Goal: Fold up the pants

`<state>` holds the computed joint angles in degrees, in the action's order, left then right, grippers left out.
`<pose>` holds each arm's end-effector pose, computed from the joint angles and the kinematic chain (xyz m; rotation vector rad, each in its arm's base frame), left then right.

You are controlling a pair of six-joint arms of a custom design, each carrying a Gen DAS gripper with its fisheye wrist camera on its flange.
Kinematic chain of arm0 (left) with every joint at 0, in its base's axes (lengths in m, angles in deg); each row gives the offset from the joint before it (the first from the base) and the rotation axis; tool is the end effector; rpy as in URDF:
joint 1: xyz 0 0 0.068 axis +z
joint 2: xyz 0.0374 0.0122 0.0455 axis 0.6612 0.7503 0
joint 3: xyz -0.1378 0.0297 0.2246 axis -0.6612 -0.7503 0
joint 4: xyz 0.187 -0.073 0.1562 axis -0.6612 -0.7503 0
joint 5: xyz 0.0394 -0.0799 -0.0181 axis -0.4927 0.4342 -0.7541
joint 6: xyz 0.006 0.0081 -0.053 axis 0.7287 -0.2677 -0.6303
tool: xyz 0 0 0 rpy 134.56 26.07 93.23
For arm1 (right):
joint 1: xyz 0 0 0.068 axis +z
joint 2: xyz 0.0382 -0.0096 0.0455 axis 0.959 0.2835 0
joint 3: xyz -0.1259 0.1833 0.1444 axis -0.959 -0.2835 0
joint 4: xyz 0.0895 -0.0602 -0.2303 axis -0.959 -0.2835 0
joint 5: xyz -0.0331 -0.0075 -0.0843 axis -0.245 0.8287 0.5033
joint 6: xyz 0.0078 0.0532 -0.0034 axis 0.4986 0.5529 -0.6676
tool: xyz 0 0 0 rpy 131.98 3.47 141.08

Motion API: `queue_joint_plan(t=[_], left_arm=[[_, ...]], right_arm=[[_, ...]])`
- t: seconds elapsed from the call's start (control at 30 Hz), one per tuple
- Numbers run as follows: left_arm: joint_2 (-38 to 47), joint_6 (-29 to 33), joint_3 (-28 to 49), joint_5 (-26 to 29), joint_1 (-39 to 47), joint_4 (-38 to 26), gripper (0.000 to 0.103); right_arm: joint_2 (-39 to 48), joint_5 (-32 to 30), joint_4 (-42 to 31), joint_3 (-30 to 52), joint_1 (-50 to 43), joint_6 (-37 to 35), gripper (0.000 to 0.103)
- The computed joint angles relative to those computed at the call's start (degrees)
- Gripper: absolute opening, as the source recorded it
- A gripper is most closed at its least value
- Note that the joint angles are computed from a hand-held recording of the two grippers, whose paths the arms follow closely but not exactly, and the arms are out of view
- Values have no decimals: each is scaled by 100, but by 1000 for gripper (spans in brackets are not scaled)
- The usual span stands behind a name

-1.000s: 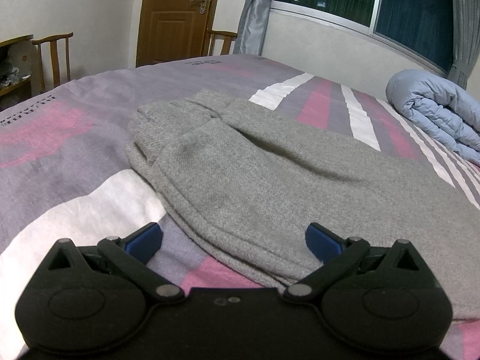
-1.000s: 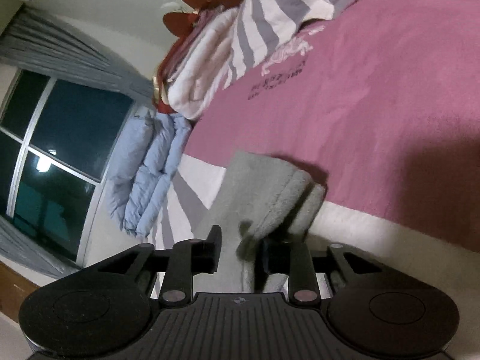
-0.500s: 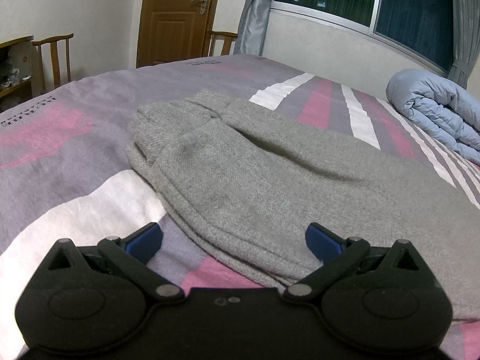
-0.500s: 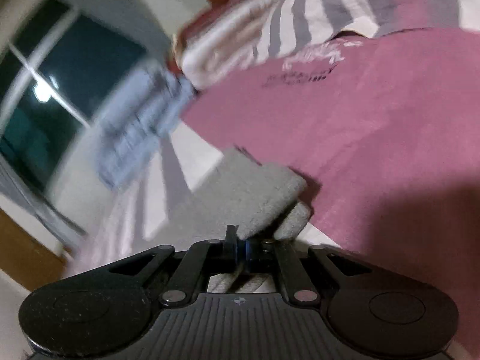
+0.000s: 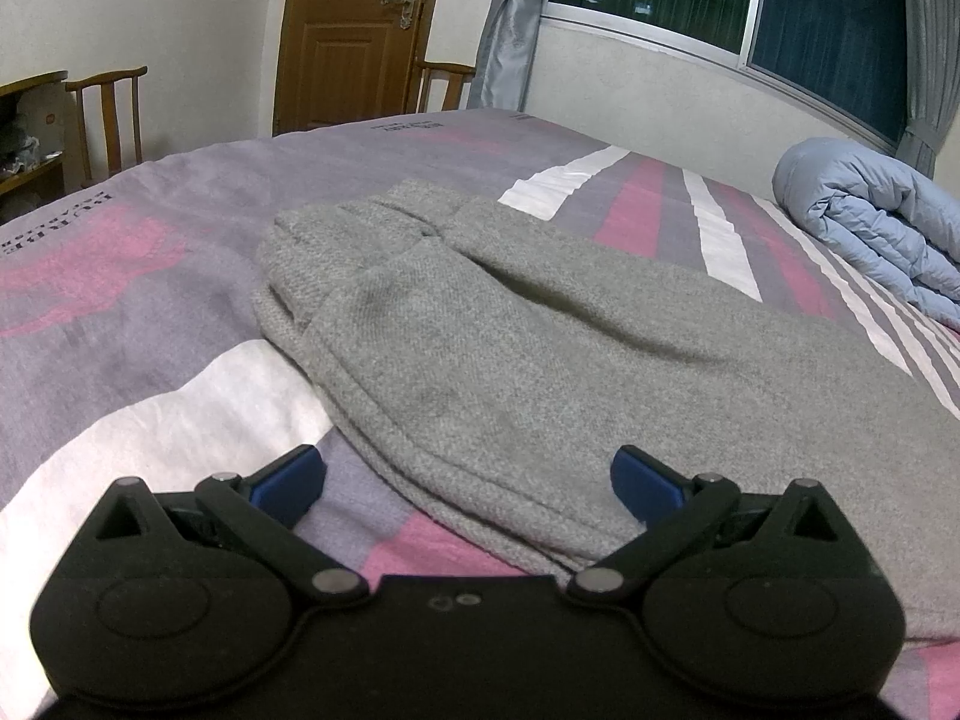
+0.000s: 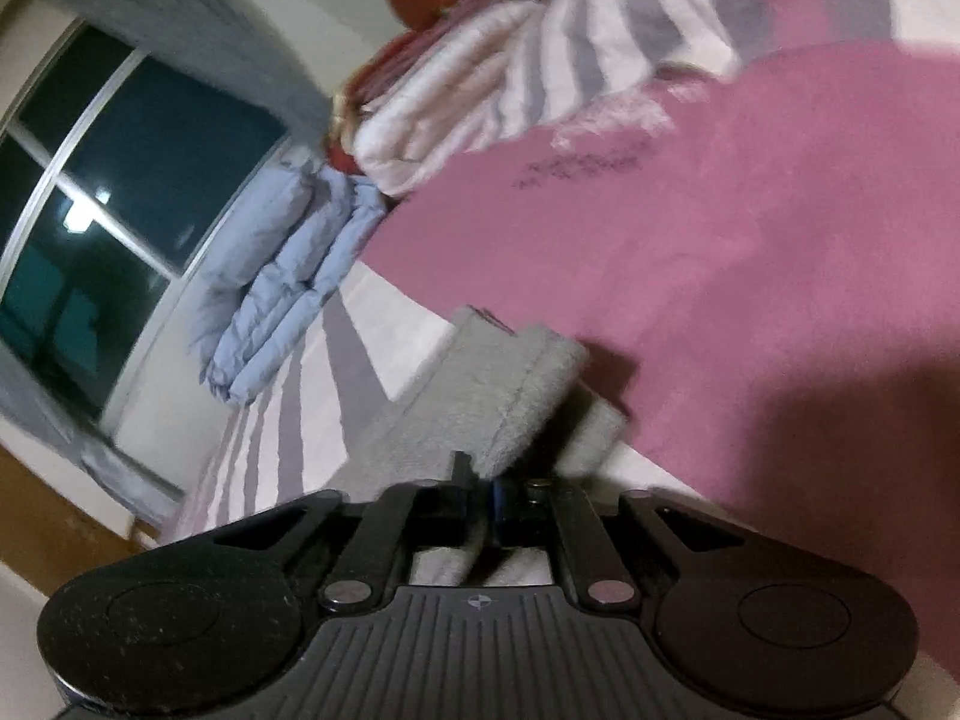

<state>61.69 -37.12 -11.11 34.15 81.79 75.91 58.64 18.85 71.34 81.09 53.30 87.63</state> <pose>0.3493 0.2830 0.1280 -0.5127 2.1370 0.0925 0.2803 -0.0900 0.1404 0.8311 1.8742 0.5852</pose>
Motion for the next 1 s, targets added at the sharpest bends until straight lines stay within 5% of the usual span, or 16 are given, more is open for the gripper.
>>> queue_joint_plan(t=[0.1,0.2,0.33,0.43,0.6,0.8,1.0], left_arm=[[2,-17,-2,30,11,12,97],[12,-29,13,52,17,1,97],[15,-36,24,55,17,-14,97],[23,-46,27,68,19,-6,97],[26,-46,27,66,20,-3,97],[27,-49,32,61,14,-6,97],[21,-47,26,65,18,-6,97]], right_arm=[[-592,-108,1630,-576,193,-206,6],[-827,171,2085,-898,165,-479,6],[424,-308,-370,56,-330,-50,6],[617,-502,434,-317,-429,266,6],[626,-211,-897,544,-247,-138,6],[704,-378,-1201,654,-314,-251,6],[448,-862,-229,212,-523,189,6]])
